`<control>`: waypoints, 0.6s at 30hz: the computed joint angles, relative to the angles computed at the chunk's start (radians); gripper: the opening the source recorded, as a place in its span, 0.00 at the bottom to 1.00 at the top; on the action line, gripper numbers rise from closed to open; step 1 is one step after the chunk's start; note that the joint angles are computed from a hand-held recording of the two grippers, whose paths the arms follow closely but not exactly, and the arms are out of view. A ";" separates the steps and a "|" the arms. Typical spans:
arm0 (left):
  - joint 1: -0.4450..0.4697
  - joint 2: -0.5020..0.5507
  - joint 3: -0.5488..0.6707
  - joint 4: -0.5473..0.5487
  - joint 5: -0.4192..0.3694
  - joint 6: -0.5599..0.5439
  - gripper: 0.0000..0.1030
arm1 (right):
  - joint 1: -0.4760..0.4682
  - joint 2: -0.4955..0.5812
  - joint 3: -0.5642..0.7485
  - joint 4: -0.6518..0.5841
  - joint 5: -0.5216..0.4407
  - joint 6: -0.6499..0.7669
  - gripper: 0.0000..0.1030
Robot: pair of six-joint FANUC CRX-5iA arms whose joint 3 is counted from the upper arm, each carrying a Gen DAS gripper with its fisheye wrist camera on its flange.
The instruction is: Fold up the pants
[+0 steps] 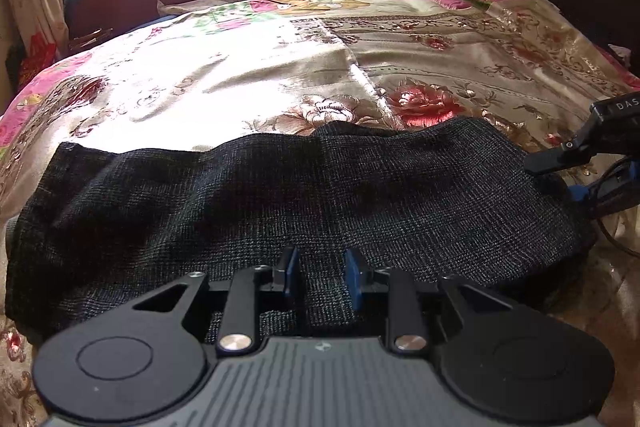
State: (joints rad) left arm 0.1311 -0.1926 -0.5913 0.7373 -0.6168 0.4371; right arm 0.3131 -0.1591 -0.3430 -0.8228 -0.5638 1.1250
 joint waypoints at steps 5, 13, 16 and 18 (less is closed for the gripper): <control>-0.003 0.000 -0.004 0.002 0.005 -0.005 0.40 | -0.003 0.000 -0.007 0.092 -0.050 -0.005 0.24; -0.018 -0.001 -0.020 0.021 0.041 -0.044 0.40 | -0.233 0.194 0.119 -0.437 -0.263 0.548 0.29; -0.023 -0.004 -0.026 0.025 0.055 -0.015 0.40 | -0.189 0.181 0.142 -0.350 -0.251 0.477 0.20; -0.022 -0.008 -0.029 0.030 0.052 -0.005 0.40 | -0.163 0.128 0.128 -0.258 -0.227 0.352 0.15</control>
